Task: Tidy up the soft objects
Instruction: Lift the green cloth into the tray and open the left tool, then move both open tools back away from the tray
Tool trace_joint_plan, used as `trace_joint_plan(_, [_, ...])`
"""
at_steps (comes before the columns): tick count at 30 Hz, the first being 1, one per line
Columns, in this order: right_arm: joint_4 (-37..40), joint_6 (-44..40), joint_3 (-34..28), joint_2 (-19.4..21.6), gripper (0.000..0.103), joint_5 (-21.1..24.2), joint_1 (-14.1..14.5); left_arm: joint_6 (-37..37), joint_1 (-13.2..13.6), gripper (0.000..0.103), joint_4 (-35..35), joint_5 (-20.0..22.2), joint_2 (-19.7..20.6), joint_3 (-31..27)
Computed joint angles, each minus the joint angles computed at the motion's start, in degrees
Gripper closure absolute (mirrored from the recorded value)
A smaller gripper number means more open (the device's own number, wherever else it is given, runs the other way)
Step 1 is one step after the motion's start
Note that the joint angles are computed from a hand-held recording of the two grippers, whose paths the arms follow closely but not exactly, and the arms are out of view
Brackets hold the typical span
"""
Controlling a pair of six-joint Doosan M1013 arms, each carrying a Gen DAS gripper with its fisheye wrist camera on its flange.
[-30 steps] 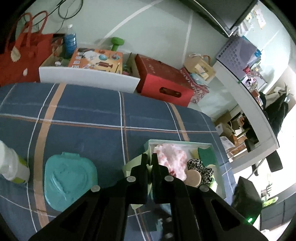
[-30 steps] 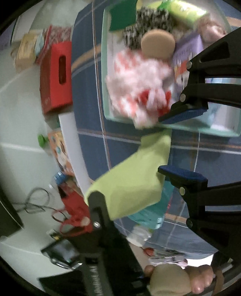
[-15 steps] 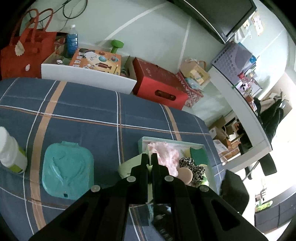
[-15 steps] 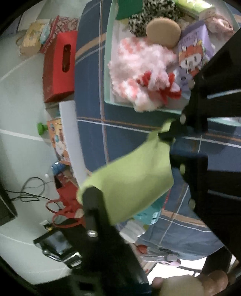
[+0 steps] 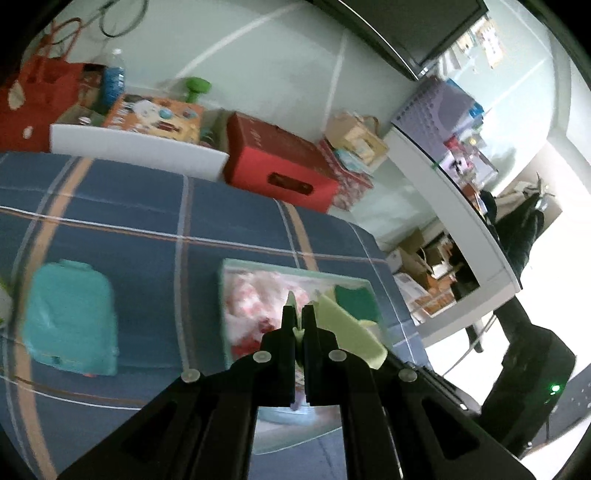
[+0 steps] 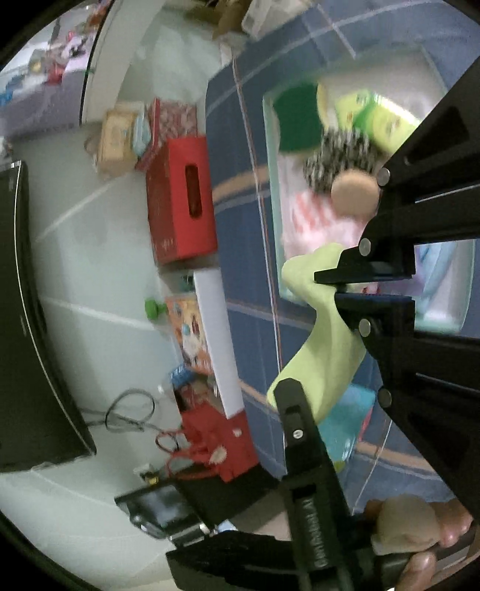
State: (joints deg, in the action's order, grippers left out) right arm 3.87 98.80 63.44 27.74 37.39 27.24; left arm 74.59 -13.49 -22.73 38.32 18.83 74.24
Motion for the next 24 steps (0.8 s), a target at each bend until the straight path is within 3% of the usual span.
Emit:
trace_joint_plan(10, [-4.6,5.3,1.1,0.0,0.095,6.4,-2.1,0.2,-2.6,0.100,0.0,4.3,4.3,-2.5])
trace_joint_plan(15, [-6.6,6.0,2.3,-0.3,0.095,9.1,-2.1,-0.8,-3.3,0.099,1.8,6.3,4.1,-1.7])
trace_joint_plan(17, [-7.8,6.5,2.5,-0.5,0.095,9.8,-1.9,-1.2,-3.4,0.094,2.4,6.7,3.7,-1.5])
trace_joint_plan(18, [-8.4,6.8,2.6,-0.5,0.092,10.2,-1.8,-1.7,-3.5,0.084,3.0,6.8,3.4,-1.3])
trace_joint_plan(19, [-9.0,7.1,2.7,-0.6,0.090,10.4,-1.7,-2.6,-3.6,0.064,4.1,6.9,3.1,-1.1])
trace_joint_plan(21, [-9.5,7.2,3.4,-1.1,0.082,10.7,-1.6,-4.7,-3.8,0.042,6.5,6.8,2.4,-0.4])
trace_joint_plan(24, [-9.2,6.6,4.0,-1.5,0.076,10.8,-1.4,-7.7,-4.1,0.040,10.1,6.9,1.3,0.8])
